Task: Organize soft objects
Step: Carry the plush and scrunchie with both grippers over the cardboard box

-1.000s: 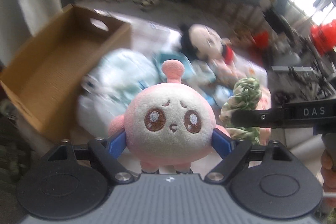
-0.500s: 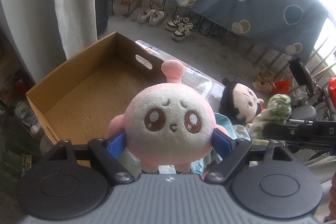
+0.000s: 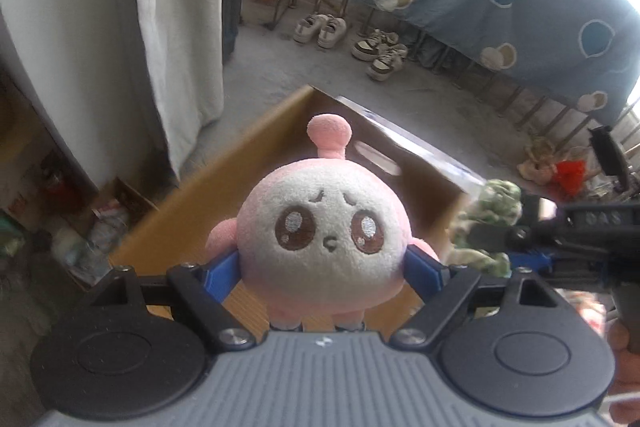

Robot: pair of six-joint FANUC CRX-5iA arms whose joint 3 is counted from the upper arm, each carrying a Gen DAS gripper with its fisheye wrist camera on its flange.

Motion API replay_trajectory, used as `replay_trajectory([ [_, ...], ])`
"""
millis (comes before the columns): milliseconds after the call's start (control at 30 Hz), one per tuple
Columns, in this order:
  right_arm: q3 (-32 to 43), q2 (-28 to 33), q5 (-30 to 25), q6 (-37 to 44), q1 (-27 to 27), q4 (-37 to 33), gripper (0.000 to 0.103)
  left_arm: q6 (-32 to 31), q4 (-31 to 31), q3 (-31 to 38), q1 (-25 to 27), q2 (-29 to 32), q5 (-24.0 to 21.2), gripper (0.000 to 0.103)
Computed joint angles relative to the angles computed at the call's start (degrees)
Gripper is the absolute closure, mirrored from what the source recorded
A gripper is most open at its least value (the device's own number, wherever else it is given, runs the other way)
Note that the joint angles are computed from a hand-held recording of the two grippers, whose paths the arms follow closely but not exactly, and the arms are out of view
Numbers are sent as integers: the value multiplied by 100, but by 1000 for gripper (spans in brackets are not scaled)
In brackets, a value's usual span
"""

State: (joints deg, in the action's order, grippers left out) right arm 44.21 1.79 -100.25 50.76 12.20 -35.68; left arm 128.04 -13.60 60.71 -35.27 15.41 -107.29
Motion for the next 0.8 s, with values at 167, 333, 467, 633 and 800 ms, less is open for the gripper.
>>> replay_trajectory([
  [167, -198, 307, 855, -315, 898, 869, 75, -914, -10, -644, 495, -170, 388, 16],
  [333, -733, 282, 1440, -608, 1359, 1718, 75, -2084, 45, -555, 811, 242, 450, 16],
  [467, -1261, 101, 1714, -1121, 1631, 2248, 75, -2844, 166, -520, 896, 521, 642, 16],
  [633, -1759, -28, 1973, -1331, 1749, 2622, 74, -3532, 562, -785, 1013, 663, 1105, 16],
  [800, -1990, 15, 2087, -1413, 1672, 2678, 73, -3840, 583, -718, 973, 951, 1221, 15],
])
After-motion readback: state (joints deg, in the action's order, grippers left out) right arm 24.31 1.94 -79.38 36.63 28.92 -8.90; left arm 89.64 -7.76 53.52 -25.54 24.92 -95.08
